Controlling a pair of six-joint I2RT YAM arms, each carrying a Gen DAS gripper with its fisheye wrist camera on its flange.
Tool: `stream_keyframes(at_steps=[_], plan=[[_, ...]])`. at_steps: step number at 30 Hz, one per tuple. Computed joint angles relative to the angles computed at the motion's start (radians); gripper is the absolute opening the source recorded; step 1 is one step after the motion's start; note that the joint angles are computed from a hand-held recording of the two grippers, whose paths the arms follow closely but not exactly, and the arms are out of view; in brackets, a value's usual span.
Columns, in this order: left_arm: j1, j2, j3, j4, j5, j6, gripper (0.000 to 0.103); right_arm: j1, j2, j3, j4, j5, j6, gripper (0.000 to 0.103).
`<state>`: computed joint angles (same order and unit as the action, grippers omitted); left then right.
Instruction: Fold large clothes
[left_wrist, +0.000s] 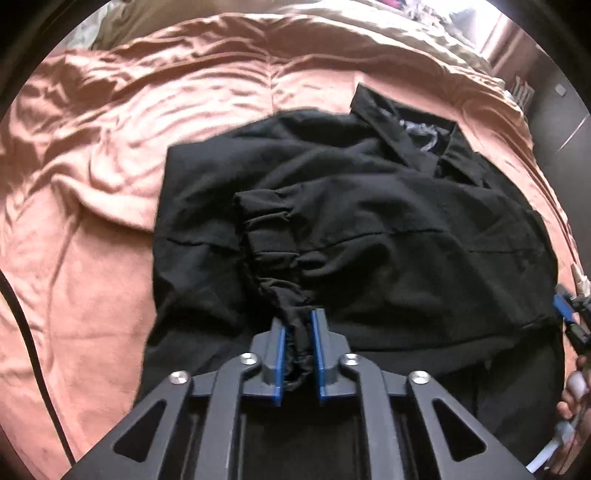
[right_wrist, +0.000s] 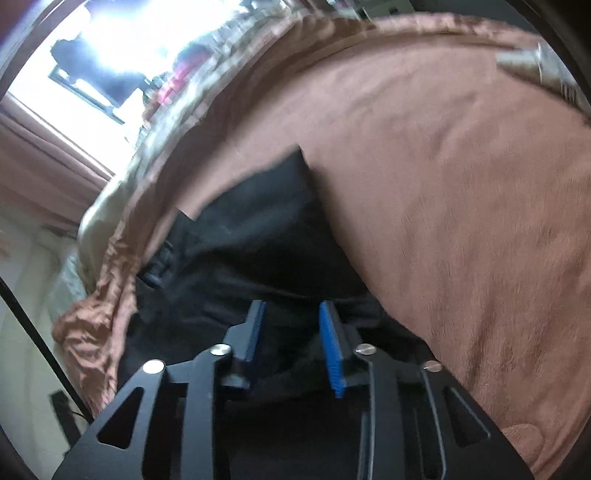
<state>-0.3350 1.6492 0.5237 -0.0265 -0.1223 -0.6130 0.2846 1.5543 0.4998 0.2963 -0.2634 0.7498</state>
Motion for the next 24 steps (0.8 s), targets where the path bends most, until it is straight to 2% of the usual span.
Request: stream_keyframes(at_steps=[5,9,12,14,17,20,23,24], plan=[[0.027,-0.145,-0.035,-0.047,0.0,0.013,0.01,0.063,-0.024,0.048,-0.141,0.061,-0.014,0.021],[0.033,-0.085,-0.026,-0.033,-0.008,0.032,0.01,0.091,-0.024,0.08,-0.181,0.083,0.011,0.021],[0.064,0.009,-0.047,0.058,0.02,0.026,0.01,0.043,-0.019,0.086,-0.165,0.013,0.023,0.021],[0.082,0.041,-0.061,0.111,0.033,0.017,0.011,0.004,-0.015,0.062,-0.101,-0.052,0.052,0.021],[0.102,0.04,-0.061,0.111,0.054,0.013,0.012,-0.072,-0.003,0.014,-0.023,-0.12,0.084,0.018],[0.104,0.016,-0.055,0.073,0.051,0.018,0.022,-0.139,-0.047,-0.047,0.022,-0.145,0.118,0.018],[0.105,-0.079,-0.083,0.007,0.02,0.001,0.035,-0.141,-0.132,-0.065,-0.035,-0.102,0.101,0.018],[0.107,-0.13,-0.105,-0.011,0.015,-0.005,0.036,-0.138,-0.159,-0.076,-0.043,-0.098,0.098,0.018]])
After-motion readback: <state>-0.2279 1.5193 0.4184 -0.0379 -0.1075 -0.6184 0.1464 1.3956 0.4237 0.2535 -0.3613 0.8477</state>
